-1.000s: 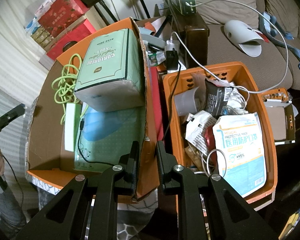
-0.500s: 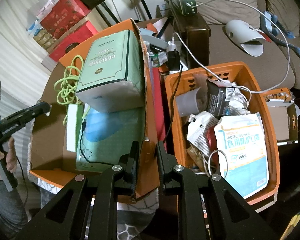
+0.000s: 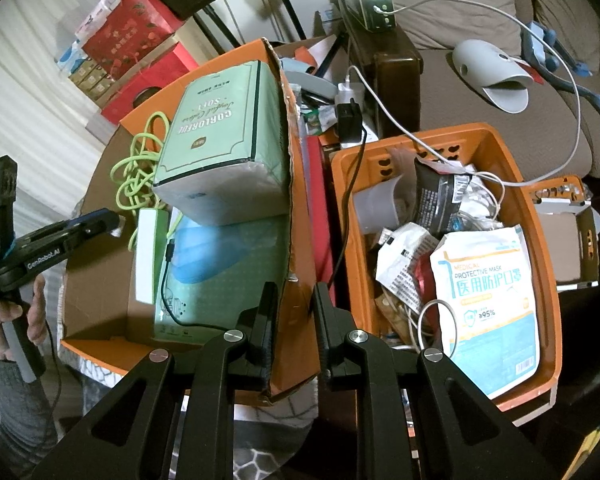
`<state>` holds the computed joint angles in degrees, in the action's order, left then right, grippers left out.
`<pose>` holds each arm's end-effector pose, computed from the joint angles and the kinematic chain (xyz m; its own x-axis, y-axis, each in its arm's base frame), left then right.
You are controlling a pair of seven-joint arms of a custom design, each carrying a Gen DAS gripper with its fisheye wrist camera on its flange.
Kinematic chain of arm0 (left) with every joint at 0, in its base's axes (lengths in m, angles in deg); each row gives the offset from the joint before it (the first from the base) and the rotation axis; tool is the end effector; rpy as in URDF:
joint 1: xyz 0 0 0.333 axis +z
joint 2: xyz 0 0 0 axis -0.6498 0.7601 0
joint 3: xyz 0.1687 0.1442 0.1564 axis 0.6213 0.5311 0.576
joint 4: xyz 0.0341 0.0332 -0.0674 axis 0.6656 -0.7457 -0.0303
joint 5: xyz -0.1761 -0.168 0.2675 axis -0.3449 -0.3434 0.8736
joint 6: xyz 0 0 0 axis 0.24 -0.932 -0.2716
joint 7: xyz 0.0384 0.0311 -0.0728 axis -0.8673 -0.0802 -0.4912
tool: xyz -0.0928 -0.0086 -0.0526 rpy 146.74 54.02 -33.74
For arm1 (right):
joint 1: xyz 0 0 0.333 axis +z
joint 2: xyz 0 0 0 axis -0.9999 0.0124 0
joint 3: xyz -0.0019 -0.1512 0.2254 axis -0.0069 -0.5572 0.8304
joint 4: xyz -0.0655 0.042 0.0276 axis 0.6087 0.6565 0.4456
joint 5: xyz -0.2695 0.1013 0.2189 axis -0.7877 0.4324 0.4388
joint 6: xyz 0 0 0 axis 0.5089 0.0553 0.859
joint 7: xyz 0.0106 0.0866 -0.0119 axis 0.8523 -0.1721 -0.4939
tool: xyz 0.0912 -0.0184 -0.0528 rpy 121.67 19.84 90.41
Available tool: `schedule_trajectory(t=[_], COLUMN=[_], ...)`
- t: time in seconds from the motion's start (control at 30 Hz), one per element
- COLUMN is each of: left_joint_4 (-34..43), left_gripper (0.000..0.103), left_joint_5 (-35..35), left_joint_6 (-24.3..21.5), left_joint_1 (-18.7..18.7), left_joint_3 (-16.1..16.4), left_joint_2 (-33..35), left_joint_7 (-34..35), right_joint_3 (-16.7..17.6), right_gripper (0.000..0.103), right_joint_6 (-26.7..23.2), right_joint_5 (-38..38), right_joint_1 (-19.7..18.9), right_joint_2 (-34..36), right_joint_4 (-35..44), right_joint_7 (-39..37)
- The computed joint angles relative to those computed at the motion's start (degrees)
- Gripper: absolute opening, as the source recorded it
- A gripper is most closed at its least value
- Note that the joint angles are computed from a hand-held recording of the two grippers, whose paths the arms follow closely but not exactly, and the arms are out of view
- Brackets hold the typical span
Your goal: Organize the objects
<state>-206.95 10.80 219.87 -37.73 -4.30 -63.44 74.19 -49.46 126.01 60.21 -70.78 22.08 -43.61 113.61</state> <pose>0.5167 0.0011 0.4760 -0.2358 -0.9617 0.1400 -0.8935 0.1578 -0.4205 0.4698 0.1918 0.4901 0.0967 -0.9419 -0.3217 -0.9234 0.0358 -0.3823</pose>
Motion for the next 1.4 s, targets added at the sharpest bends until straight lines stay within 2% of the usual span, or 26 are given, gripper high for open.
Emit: schedule_trajectory(t=[0.13,0.3,0.43,0.5,0.7,0.77,0.93,1.1,1.4], left_joint_4=[-0.1,-0.89,-1.43,-2.51,-4.24,-5.26,-7.45,-9.45,-11.35], left_gripper=[0.032,0.048,0.052,0.061,0.063,0.07,0.075,0.089,0.102], left_joint_5=[0.14,0.01,-1.41,-0.75,-2.79,-2.6,-5.2,-6.06,-6.21], left_joint_6=[0.05,0.53,0.5,1.74,1.67,2.07,1.88,3.34,5.36], left_joint_1=[0.01,-0.11,-0.25,-0.16,-0.71,-0.51,-0.86,-0.36,1.19], left_joint_3=[-0.06,0.09,0.67,0.53,1.98,2.11,3.98,4.68,6.85], left_joint_2=[-0.2,-1.45,-2.61,-3.73,-6.62,-7.85,-10.85,-13.16,-15.24], left_joint_7=[-0.17,-0.04,0.91,0.66,2.83,2.72,5.37,5.23,4.45], right_joint_3=[0.04,0.0,0.01,-0.02,-0.04,0.05,0.03,0.36,3.47], right_gripper=[0.017,0.017,0.017,0.017,0.017,0.017,0.02,0.02,0.036], right_joint_6=[-0.13,-0.1,-0.1,-0.08,0.05,0.02,-0.18,0.6,2.73], right_joint_5=[-0.16,-0.08,-0.12,-0.01,0.18,-0.08,-0.38,-1.62,-12.86], right_joint_1=[-0.04,-0.05,-0.06,-0.04,-0.04,-0.05,-0.2,-0.28,-1.19], right_joint_2=[0.01,-0.05,-0.04,-0.05,-0.16,-0.19,-0.17,-1.17,-4.45], right_joint_4=[0.06,0.0,0.0,-0.01,-0.16,-0.14,0.01,-0.5,-1.43], right_joint_7=[0.1,0.08,0.07,-0.01,0.08,0.19,0.48,1.83,10.13])
